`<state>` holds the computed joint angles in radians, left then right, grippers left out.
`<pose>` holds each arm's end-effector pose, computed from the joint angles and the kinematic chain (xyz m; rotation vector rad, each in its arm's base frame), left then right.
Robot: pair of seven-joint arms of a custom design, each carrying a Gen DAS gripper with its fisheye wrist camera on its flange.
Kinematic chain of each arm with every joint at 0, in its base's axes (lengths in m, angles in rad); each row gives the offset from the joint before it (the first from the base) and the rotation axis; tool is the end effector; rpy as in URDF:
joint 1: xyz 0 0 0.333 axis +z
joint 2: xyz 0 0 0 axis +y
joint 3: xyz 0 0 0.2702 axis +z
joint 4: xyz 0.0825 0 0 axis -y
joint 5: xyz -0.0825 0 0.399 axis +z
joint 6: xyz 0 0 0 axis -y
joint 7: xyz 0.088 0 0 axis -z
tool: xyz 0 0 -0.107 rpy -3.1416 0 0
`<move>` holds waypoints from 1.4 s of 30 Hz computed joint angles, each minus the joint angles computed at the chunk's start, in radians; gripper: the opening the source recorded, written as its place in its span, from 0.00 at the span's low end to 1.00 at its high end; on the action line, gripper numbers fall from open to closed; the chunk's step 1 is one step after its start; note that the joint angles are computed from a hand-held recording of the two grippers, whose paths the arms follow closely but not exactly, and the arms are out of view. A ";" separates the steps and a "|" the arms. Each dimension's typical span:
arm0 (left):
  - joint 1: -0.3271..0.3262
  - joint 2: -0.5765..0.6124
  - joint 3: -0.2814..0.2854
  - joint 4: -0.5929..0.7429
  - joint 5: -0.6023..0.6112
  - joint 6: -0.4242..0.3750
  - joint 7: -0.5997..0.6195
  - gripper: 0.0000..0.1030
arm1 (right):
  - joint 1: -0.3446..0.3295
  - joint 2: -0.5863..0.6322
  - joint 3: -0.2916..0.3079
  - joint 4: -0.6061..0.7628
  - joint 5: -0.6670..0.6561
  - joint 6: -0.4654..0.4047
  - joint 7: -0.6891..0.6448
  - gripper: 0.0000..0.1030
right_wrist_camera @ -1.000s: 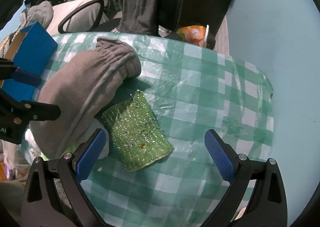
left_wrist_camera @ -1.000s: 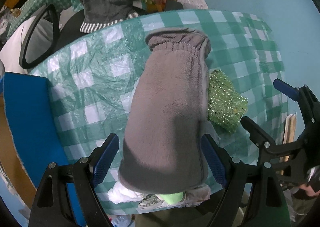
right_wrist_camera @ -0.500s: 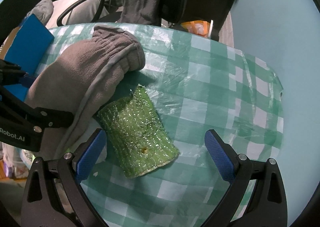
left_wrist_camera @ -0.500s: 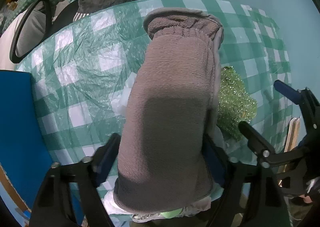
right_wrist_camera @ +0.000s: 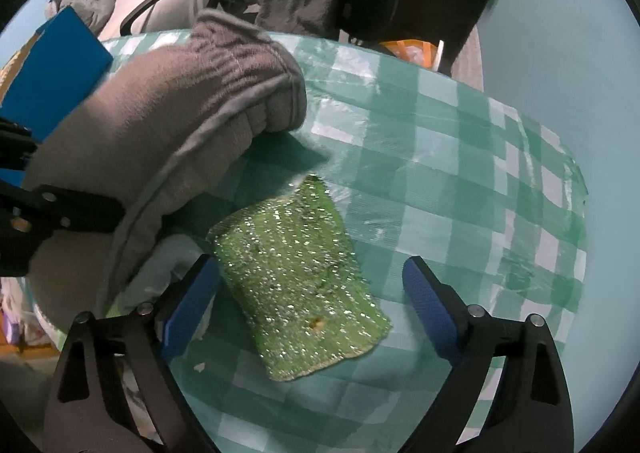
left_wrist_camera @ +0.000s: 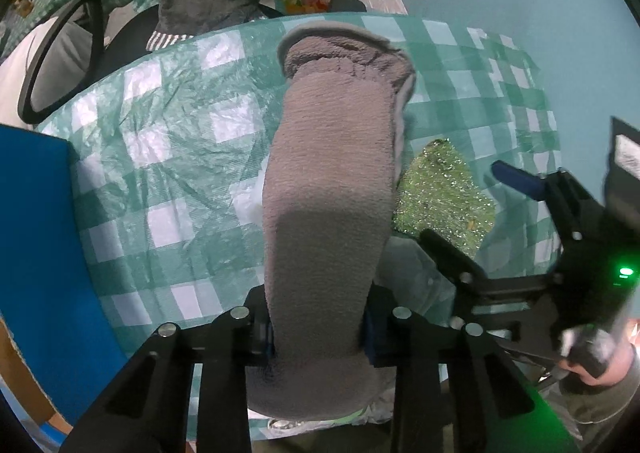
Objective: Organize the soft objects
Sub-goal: 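Move the left tool to the grey fleece sock and close on it, then lift the grey sock with the left tool while the right tool grasps the green scrubber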
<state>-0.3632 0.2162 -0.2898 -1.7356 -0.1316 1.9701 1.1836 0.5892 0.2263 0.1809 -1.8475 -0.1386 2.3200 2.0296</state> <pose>0.4998 -0.3821 0.4085 1.8695 -2.3074 0.1090 0.4657 0.4415 0.3777 -2.4057 1.6237 -0.1674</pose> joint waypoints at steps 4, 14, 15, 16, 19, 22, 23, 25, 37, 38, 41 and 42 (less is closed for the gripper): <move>0.013 -0.043 0.002 -0.038 -0.032 0.022 0.013 0.30 | 0.010 0.029 -0.001 0.024 -0.017 -0.024 0.001 0.84; 0.035 -0.151 0.015 -0.126 -0.075 0.054 0.036 0.29 | 0.014 0.030 0.004 0.012 -0.002 -0.001 -0.008 0.56; 0.037 -0.163 0.016 -0.136 -0.079 0.055 0.039 0.29 | 0.011 0.029 0.005 0.011 0.008 0.005 -0.015 0.49; 0.039 -0.168 0.017 -0.140 -0.081 0.056 0.041 0.29 | 0.008 0.030 0.007 0.013 0.022 0.009 -0.023 0.45; 0.044 -0.195 0.022 -0.164 -0.090 0.061 0.048 0.29 | -0.005 0.033 0.011 0.014 0.077 0.023 -0.038 0.27; 0.051 -0.227 0.028 -0.192 -0.102 0.067 0.053 0.29 | -0.011 0.021 0.009 0.001 0.105 0.041 -0.028 0.24; 0.052 -0.236 0.029 -0.201 -0.105 0.069 0.053 0.29 | -0.014 0.015 0.009 -0.005 0.114 0.048 -0.025 0.23; 0.055 -0.258 0.033 -0.219 -0.114 0.073 0.054 0.29 | -0.018 0.012 0.006 -0.003 0.119 0.056 -0.024 0.23; 0.061 -0.352 0.043 -0.285 -0.104 0.076 0.061 0.29 | -0.009 -0.072 0.011 -0.041 0.083 0.090 0.064 0.23; 0.061 -0.359 0.044 -0.287 -0.101 0.075 0.064 0.29 | -0.009 -0.080 0.012 -0.044 0.082 0.092 0.065 0.23; 0.061 -0.375 0.044 -0.293 -0.086 0.072 0.066 0.29 | -0.007 -0.092 0.015 -0.040 0.074 0.093 0.076 0.23; 0.061 -0.380 0.044 -0.295 -0.080 0.070 0.065 0.29 | -0.006 -0.095 0.016 -0.035 0.071 0.089 0.078 0.22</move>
<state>-0.3018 -0.1635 -0.2458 -2.0305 -0.2115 2.0400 1.2491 0.5831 0.1313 0.1969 -1.8822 -0.0675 2.4093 2.1081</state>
